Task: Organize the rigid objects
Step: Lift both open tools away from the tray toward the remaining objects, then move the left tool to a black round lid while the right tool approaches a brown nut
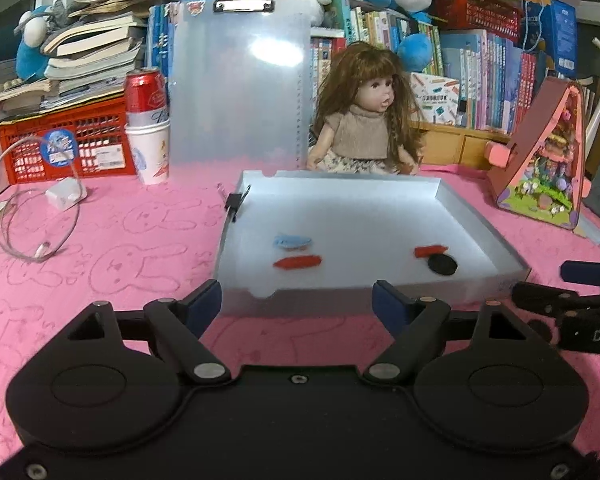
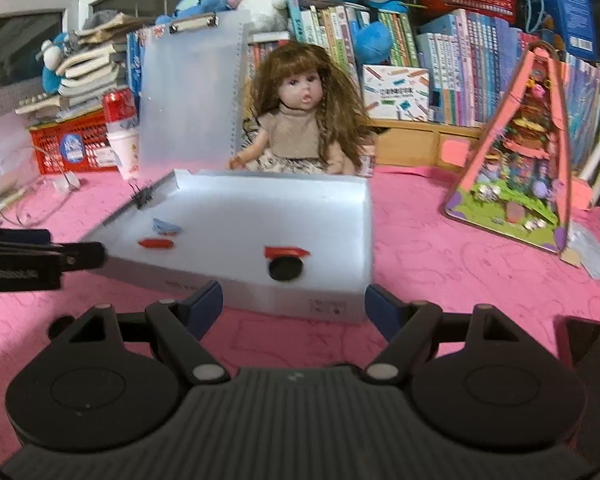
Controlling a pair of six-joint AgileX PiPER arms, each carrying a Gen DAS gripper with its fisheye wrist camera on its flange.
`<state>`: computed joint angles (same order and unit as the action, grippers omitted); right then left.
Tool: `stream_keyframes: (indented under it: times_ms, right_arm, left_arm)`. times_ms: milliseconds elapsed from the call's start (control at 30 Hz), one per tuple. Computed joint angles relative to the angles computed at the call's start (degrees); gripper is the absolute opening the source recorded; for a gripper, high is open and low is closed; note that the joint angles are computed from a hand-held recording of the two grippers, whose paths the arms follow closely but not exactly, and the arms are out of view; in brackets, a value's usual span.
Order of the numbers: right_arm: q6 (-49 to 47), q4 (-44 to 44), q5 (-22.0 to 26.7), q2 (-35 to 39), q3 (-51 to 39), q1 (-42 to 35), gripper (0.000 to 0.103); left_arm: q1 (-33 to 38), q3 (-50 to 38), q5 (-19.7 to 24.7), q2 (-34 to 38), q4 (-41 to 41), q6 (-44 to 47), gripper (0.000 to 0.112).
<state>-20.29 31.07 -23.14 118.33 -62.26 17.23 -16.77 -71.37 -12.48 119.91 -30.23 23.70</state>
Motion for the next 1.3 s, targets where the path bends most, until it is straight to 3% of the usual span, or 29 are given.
stream_keyframes:
  times_ms: [167,633,833,900,1100,1300]
  right_arm:
    - [0.9,0.4,-4.3,-0.8,4.6,0.6,0.087]
    - [7.0,-3.4,-13.5,-1.6,14.7,3.0,0.085]
    - [6.5,-3.0,-13.4,-1.0,14.7,3.6,0.073]
    - [7.2,-3.4,-13.2,-1.0,14.7,3.3,0.064]
    - [3.6,0.2,-13.5,-0.4,14.2,3.8,0.052]
    - [3.2,0.6,-12.6,0.5,13.0,3.8,0.048]
  left_arm:
    - [0.2,4.7,-3.6,-0.8,5.4,-5.7,0.081]
    - [-0.5,16.3,-13.6,-2.9,8.3,-8.2,0.077]
    - [0.0,17.2,-13.4,-2.2,11.6,-11.4,0.062]
    - [0.3,17.1,-13.2,-2.0,12.8,-12.4,0.057]
    - [0.0,16.9,-14.6,-1.0,12.0,-11.3,0.054]
    - [-0.3,15.2,-12.9,0.2,11.3,-10.3,0.047]
